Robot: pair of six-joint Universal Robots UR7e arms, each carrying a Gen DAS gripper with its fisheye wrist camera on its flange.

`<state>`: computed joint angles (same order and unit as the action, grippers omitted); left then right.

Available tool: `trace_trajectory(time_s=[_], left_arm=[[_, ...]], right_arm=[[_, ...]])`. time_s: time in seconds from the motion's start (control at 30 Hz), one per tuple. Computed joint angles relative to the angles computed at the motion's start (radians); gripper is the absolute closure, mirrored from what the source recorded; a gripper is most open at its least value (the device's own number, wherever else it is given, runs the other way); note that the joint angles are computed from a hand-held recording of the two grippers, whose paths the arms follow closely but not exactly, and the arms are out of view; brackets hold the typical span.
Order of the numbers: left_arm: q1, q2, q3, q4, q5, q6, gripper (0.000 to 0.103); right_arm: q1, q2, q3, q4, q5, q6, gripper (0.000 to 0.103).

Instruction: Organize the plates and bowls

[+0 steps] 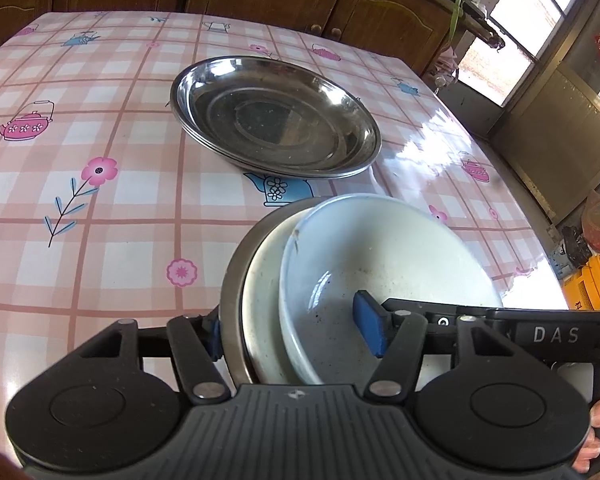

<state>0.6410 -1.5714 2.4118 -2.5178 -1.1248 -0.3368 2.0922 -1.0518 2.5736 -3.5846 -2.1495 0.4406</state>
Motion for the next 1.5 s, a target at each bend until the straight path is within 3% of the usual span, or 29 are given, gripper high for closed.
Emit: trace_trajectory(time_s=[1.1,1.5], left_arm=[[-0.097,-0.088,-0.058,0.086,0.085,-0.032,0.043],[-0.105,-0.083,-0.075,0.083,0.102,-0.023,0.043]], right_arm=[[0.148,-0.09,-0.114,0.18,-0.08,-0.005,0.036],[0.163,-0.101,-0.138,0.202,-0.091,-0.008,0.036]])
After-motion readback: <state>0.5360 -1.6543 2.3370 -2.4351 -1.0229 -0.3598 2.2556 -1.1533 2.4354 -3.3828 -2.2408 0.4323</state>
